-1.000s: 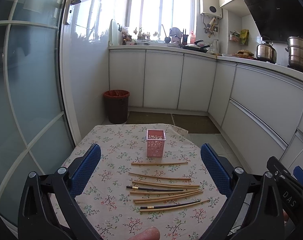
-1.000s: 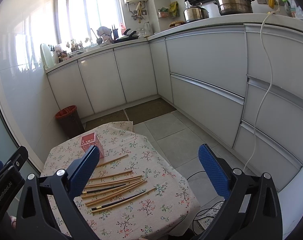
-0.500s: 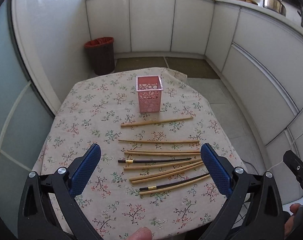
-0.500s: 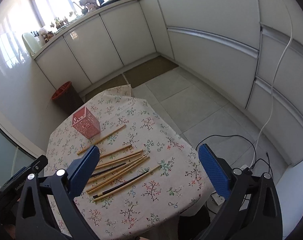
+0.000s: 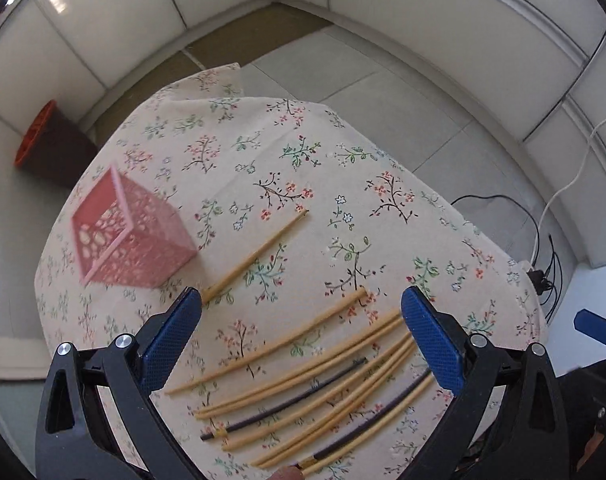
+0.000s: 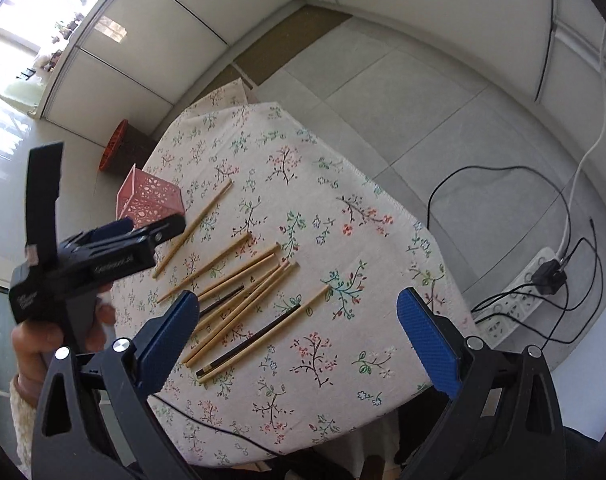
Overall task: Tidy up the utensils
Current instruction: 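Lower the left gripper onto a wooden chopstick and close it while the right gripper grasps another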
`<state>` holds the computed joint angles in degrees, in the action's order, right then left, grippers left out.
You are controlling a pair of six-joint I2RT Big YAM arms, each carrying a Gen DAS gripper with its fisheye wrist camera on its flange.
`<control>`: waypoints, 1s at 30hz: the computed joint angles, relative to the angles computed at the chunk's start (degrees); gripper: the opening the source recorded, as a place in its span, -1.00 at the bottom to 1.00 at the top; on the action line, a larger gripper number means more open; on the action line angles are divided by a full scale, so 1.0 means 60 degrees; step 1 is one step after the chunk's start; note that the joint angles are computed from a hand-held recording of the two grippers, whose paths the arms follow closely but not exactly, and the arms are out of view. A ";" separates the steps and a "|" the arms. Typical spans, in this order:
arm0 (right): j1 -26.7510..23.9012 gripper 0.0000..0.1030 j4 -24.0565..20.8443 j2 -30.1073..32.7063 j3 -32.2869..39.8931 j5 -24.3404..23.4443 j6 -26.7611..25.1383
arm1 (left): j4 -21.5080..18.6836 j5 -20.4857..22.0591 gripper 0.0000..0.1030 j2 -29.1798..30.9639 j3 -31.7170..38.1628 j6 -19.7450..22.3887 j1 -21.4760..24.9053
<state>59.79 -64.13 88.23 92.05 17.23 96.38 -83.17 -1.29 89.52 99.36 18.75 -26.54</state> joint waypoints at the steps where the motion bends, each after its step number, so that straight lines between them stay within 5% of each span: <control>1: -0.0055 0.87 0.0034 0.0035 -0.0025 -0.0170 0.0002 | -0.0186 0.0072 0.86 0.0381 0.0256 0.0216 0.0008; 12: -0.0524 0.87 0.0552 0.0160 -0.0351 -0.1257 -0.0036 | -0.1724 0.0142 0.83 0.3013 0.2415 0.0920 0.0218; 23: -0.0612 0.87 0.0469 0.0469 -0.0127 -0.1669 -0.0094 | -0.1447 0.0445 -0.50 0.2950 0.2165 0.1431 0.0355; 27: -0.0629 0.87 0.0094 0.0520 -0.0068 -0.1535 0.0169 | -0.0872 0.0456 -0.72 0.2406 0.1373 0.1377 0.0380; 30: -0.0690 0.87 0.0600 0.0372 -0.0506 -0.1918 0.0658 | 0.0140 0.0417 -0.88 0.1530 0.0159 0.1444 0.0493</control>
<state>55.65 -60.53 90.46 89.02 5.72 100.33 -82.34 1.22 98.70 100.32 27.41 -23.58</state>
